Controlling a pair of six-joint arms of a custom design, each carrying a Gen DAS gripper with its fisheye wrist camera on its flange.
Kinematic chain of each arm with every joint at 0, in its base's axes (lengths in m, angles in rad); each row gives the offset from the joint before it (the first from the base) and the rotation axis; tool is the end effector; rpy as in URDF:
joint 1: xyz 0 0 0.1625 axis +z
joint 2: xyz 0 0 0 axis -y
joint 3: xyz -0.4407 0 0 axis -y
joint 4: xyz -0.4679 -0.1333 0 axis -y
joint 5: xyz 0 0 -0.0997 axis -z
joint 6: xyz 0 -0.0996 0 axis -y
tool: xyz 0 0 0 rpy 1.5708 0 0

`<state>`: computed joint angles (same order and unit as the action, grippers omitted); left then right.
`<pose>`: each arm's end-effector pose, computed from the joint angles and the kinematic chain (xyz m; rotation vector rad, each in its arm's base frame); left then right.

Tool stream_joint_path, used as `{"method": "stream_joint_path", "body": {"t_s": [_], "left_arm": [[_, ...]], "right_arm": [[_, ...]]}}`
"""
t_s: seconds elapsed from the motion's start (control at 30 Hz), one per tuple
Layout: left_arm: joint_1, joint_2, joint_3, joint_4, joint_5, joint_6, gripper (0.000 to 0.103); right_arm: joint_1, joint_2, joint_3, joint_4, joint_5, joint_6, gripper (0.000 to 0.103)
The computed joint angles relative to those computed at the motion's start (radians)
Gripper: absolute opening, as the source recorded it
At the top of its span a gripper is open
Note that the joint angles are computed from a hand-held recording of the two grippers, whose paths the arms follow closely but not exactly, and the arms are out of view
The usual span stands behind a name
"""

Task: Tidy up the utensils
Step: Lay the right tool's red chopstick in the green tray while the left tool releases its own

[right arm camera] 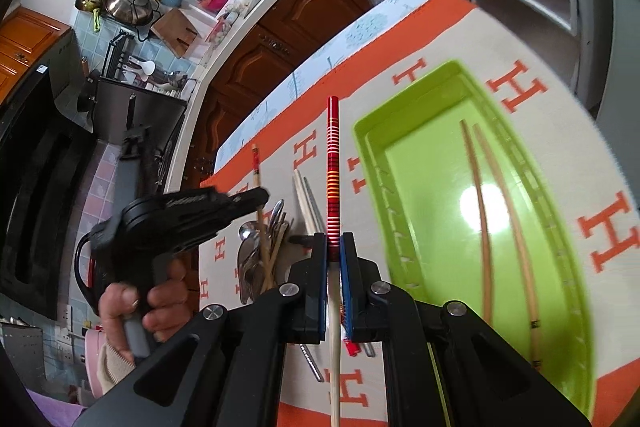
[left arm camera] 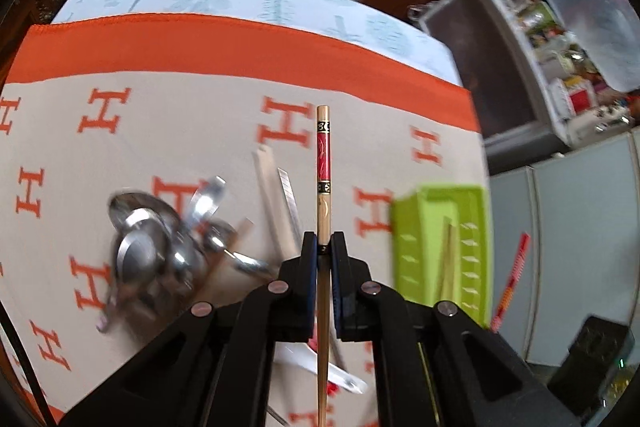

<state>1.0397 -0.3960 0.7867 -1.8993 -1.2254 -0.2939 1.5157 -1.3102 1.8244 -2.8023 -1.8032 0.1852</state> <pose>-0.3285 -0.8890 0.0546 0.3462 2.7768 -0.1159 0.0739 -0.6649 0.3507 -0.4528 -2.7380 1.0582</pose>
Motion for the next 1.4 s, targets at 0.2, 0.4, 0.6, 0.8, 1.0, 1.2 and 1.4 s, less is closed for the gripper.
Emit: {"method": "stream_joint_path", "body": {"t_s": [0.2, 0.4, 0.6, 0.8, 1.0, 1.2, 1.4], "left_arm": [[-0.046, -0.079, 0.154, -0.081, -0.083, 0.001, 0.004], [-0.086, -0.093, 0.235, -0.129, -0.133, -0.027, 0.004], [-0.105, -0.061, 0.259, -0.161, -0.141, -0.078, 0.004], [-0.103, -0.019, 0.238, -0.145, -0.117, -0.085, 0.004], [-0.103, 0.001, 0.220, -0.145, -0.091, -0.074, 0.013], [-0.112, -0.017, 0.235, -0.151, -0.065, -0.036, 0.032], [-0.132, -0.076, 0.305, -0.154, -0.010, 0.035, 0.045]], "right_arm": [[0.035, -0.042, 0.005, 0.010, -0.161, -0.060, 0.006], [0.071, -0.043, 0.005, 0.009, -0.411, -0.192, 0.006], [0.075, -0.014, 0.022, -0.041, -0.528, -0.359, 0.006], [0.059, 0.003, 0.006, -0.012, -0.486, -0.383, 0.007], [0.032, 0.028, -0.047, 0.078, -0.436, -0.332, 0.007], [0.016, 0.019, -0.053, 0.068, -0.411, -0.271, 0.008], [0.037, -0.014, -0.016, 0.039, -0.410, -0.245, 0.018]]}}
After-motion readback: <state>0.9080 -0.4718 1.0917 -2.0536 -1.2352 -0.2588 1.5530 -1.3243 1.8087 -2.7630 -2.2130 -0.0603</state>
